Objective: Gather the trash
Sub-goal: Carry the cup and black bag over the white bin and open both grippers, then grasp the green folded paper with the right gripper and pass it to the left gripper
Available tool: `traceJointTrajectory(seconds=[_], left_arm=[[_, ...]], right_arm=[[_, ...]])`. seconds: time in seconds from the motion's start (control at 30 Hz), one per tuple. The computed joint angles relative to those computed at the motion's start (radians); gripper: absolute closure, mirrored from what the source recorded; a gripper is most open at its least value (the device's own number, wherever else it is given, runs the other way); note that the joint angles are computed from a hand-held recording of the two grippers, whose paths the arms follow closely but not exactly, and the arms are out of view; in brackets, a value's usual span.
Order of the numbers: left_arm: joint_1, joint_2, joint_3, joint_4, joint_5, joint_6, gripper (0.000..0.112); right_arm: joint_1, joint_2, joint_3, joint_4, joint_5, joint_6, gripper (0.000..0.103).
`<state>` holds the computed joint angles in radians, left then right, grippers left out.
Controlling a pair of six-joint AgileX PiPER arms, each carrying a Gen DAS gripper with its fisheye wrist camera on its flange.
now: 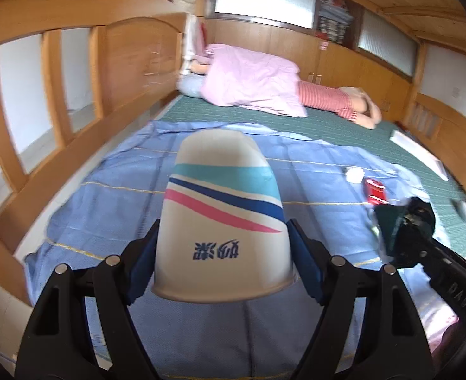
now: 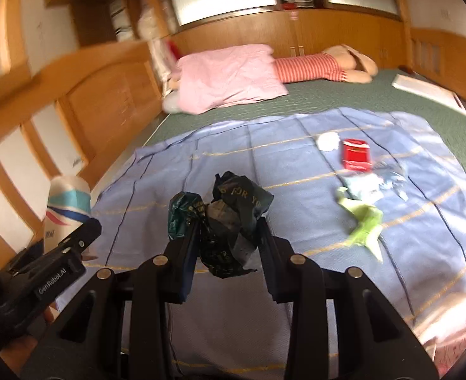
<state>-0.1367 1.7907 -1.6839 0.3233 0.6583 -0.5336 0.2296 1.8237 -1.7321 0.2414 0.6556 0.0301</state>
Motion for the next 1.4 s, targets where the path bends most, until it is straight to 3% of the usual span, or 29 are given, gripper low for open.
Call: traceJointTrajectory(seconds=[0.1, 0.37, 0.47, 0.5, 0.6, 0.67, 0.73, 0.87, 0.93, 1.0, 1.17, 1.23, 1.33, 1.4], left_arm=[[0.017, -0.004, 0.006, -0.196, -0.037, 0.173, 0.036], [-0.083, -0.022, 0.059, -0.325, -0.128, 0.374, 0.036], [-0.102, -0.003, 0.057, -0.605, -0.126, 0.648, 0.036], [-0.101, 0.003, 0.054, -0.705, -0.11, 0.737, 0.036], [-0.108, 0.045, -0.015, -1.005, 0.051, 1.003, 0.036], [-0.101, 0.071, -0.035, -1.192, 0.159, 1.164, 0.035], [-0.112, 0.127, -0.09, -1.315, 0.318, 1.246, 0.033], [-0.212, 0.242, -0.217, -1.301, 0.503, 1.227, 0.026], [-0.246, 0.268, -0.254, -1.256, 0.536, 1.202, 0.019], [-0.26, 0.267, -0.256, -1.213, 0.517, 1.174, 0.018], [-0.123, 0.289, -0.29, -1.347, 0.504, 1.111, 0.016], [-0.059, 0.25, -0.268, -1.305, 0.371, 1.012, 0.016], [-0.002, 0.181, -0.199, -1.023, 0.125, 0.731, 0.016], [0.029, 0.17, -0.194, -0.823, 0.062, 0.564, 0.016]], right_arm=[[-0.109, -0.085, 0.085, 0.046, 0.034, -0.101, 0.067], [-0.487, -0.226, 0.235, 0.03, 0.301, -0.257, 0.067], [-0.541, -0.201, 0.296, -0.028, 0.416, -0.278, 0.062], [-0.561, -0.186, 0.307, -0.004, 0.453, -0.293, 0.054], [-0.693, -0.167, 0.352, 0.18, 0.503, -0.336, 0.039], [-0.762, -0.205, 0.378, 0.232, 0.445, -0.328, 0.038], [-0.796, -0.239, 0.375, 0.216, 0.387, -0.299, 0.035], [-0.864, -0.275, 0.339, 0.198, 0.309, -0.265, 0.03], [-0.864, -0.261, 0.32, 0.186, 0.284, -0.26, 0.029], [-0.861, -0.252, 0.305, 0.187, 0.268, -0.263, 0.029], [-0.798, -0.185, 0.218, 0.197, 0.266, -0.257, 0.027], [-0.741, -0.122, 0.12, 0.181, 0.316, -0.216, 0.027], [-0.625, 0.043, -0.121, 0.204, 0.44, -0.154, 0.027], [-0.539, 0.178, -0.312, 0.204, 0.504, -0.11, 0.027]])
